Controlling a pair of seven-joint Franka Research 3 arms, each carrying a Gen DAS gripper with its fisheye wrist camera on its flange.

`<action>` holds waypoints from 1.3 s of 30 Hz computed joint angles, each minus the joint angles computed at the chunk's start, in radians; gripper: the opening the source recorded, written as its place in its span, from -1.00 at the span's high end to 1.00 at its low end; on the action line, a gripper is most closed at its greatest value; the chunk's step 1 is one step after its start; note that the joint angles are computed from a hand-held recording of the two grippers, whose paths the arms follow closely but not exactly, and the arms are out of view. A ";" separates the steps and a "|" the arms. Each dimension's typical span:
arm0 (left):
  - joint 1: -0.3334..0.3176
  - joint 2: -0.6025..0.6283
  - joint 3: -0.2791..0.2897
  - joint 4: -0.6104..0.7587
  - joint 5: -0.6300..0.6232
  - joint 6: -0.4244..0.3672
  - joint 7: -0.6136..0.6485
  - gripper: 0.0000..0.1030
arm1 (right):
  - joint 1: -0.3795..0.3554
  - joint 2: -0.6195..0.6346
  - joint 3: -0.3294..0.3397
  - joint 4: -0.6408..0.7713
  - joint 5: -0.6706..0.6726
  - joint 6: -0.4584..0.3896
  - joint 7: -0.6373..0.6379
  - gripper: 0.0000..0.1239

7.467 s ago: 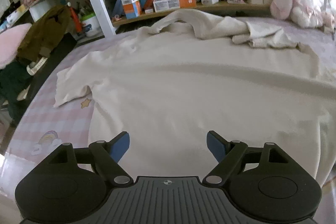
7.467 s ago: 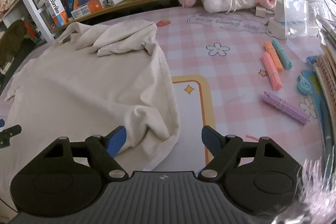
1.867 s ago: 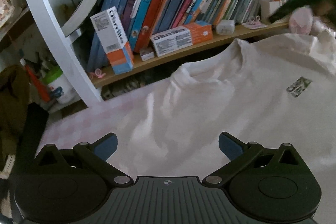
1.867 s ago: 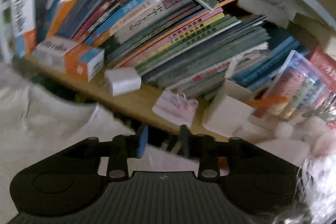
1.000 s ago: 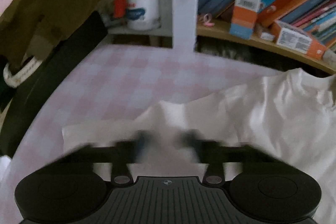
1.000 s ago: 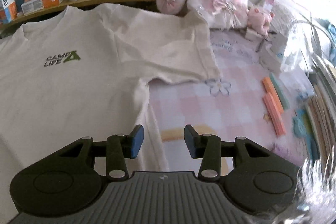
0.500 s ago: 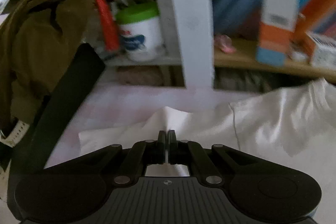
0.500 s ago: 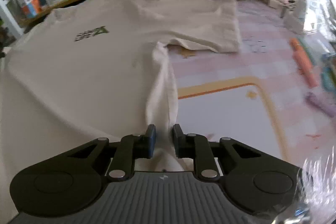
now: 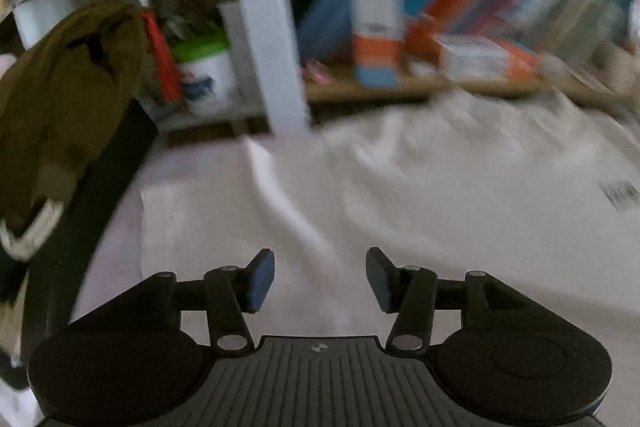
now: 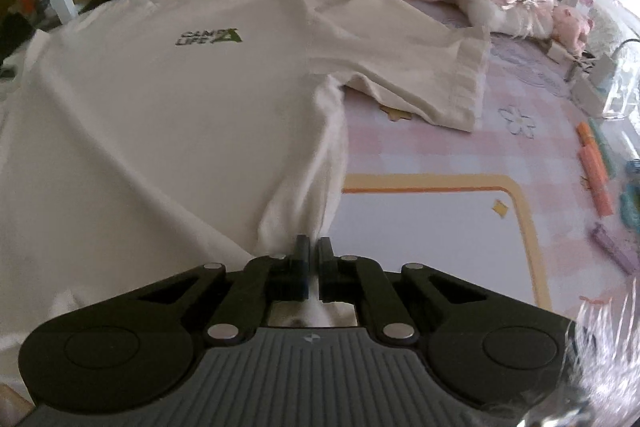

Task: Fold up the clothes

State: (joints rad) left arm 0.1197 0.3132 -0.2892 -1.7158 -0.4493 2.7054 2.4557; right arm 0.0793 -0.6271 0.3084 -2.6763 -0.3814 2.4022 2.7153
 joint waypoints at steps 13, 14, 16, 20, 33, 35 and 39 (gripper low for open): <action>-0.037 -0.340 0.154 -0.428 -0.179 -0.021 0.060 0.02 | -0.014 -0.133 -0.010 -0.094 0.036 0.012 -0.029 0.93; -0.046 -0.342 0.169 -0.429 -0.190 -0.034 0.058 0.03 | -0.018 -0.134 -0.006 -0.094 0.038 0.013 -0.031 0.93; -0.064 -0.345 0.191 -0.431 -0.204 -0.052 0.061 0.11 | -0.018 -0.133 0.000 -0.089 0.042 0.007 -0.045 0.93; -0.085 -0.364 0.214 -0.446 -0.199 -0.069 0.079 0.97 | -0.003 -0.155 -0.013 -0.096 0.078 -0.009 -0.073 0.93; -0.100 -0.367 0.233 -0.455 -0.160 -0.047 0.073 0.97 | -0.017 -0.177 0.005 -0.116 0.096 0.016 -0.069 0.93; -0.098 -0.373 0.237 -0.460 -0.166 -0.053 0.068 0.97 | -0.012 -0.189 0.001 -0.121 0.106 0.011 -0.076 0.93; -0.106 -0.381 0.238 -0.477 -0.177 -0.027 0.092 0.95 | -0.017 -0.204 0.001 -0.129 0.123 0.017 -0.074 0.93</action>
State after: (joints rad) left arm 0.0132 -0.0674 -0.0508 -2.1930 -0.6261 2.6788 2.5476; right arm 0.0621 -0.8309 0.3091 -2.8055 -0.2583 2.4187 2.6409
